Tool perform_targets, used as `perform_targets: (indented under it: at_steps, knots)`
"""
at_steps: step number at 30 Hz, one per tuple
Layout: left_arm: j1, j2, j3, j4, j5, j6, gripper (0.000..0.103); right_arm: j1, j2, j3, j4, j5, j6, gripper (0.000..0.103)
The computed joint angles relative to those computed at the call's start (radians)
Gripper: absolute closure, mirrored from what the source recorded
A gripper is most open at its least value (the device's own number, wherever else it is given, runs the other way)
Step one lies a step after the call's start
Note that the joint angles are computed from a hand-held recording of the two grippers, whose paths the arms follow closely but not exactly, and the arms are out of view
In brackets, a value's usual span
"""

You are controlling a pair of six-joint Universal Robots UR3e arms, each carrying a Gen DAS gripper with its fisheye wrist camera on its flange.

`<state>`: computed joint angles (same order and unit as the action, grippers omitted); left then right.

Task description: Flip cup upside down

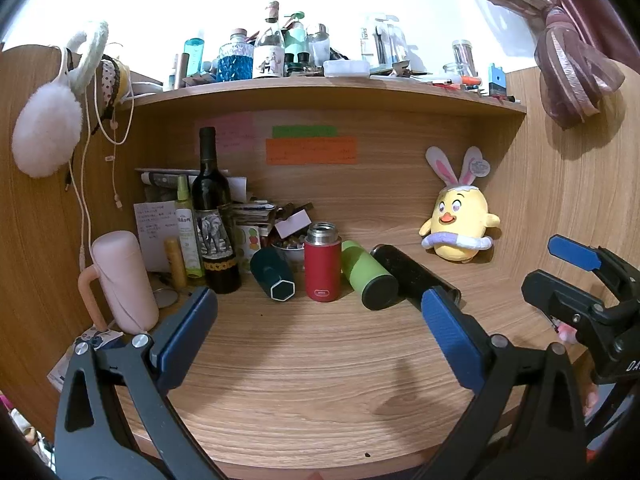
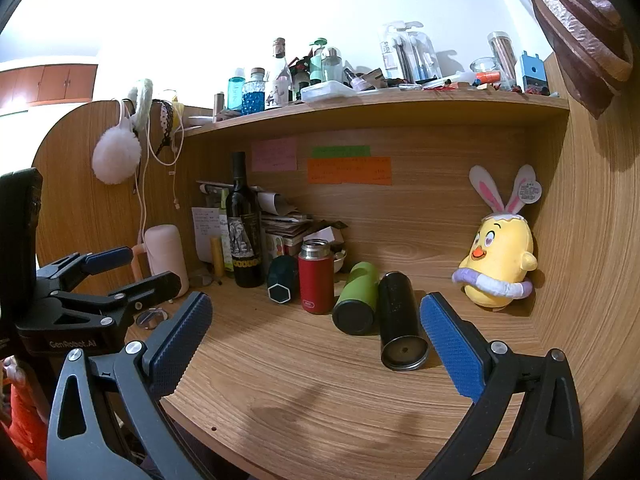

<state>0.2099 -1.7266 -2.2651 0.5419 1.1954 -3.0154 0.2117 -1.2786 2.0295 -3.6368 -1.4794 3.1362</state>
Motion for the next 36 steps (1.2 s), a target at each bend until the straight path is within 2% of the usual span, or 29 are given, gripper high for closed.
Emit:
perform_targets:
  at_steps: [36]
  knots:
    - [0.014,-0.013,-0.009,0.016,-0.008,0.007,0.0,0.019,-0.007,-0.001,0.006,-0.019,0.0,0.0]
